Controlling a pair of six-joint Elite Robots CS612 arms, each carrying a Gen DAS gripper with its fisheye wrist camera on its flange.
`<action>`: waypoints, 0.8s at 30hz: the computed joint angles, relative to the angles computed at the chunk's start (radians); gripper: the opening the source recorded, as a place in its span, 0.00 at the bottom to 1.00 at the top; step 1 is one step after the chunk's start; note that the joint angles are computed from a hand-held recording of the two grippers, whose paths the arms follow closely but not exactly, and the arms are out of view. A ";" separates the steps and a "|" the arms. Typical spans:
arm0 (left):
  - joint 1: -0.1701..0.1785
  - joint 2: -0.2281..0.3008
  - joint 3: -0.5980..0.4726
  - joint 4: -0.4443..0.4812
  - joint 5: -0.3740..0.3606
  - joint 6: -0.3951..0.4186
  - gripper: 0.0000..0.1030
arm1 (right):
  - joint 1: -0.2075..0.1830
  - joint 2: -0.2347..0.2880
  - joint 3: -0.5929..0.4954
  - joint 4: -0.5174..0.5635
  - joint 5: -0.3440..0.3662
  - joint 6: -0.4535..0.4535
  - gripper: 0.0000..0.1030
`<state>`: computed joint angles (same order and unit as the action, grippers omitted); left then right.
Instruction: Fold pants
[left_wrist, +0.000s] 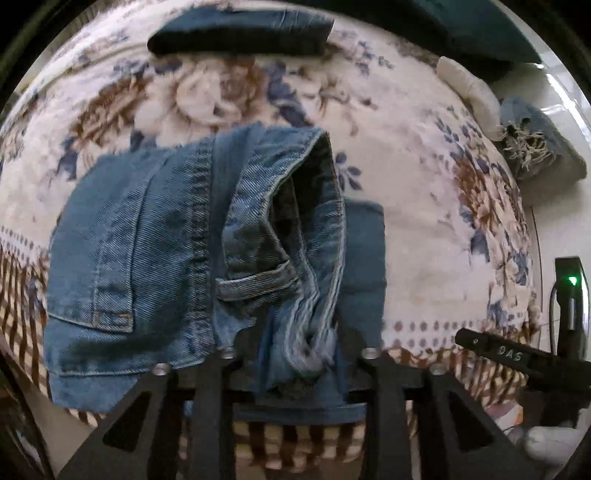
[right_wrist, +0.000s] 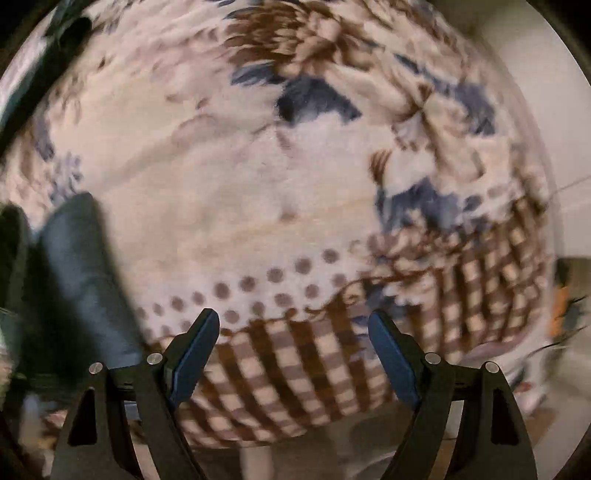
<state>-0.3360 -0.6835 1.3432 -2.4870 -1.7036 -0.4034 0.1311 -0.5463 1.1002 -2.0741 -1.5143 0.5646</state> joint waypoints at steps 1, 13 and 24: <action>0.003 -0.003 -0.004 0.013 -0.015 -0.009 0.40 | -0.009 -0.008 0.022 -0.042 0.049 0.004 0.82; 0.068 -0.080 0.031 0.064 0.284 -0.052 0.93 | 0.006 0.090 -0.125 -0.165 0.507 -0.155 0.83; 0.128 -0.045 0.021 0.125 0.327 -0.119 0.93 | 0.049 0.252 -0.356 -0.074 0.608 -0.151 0.86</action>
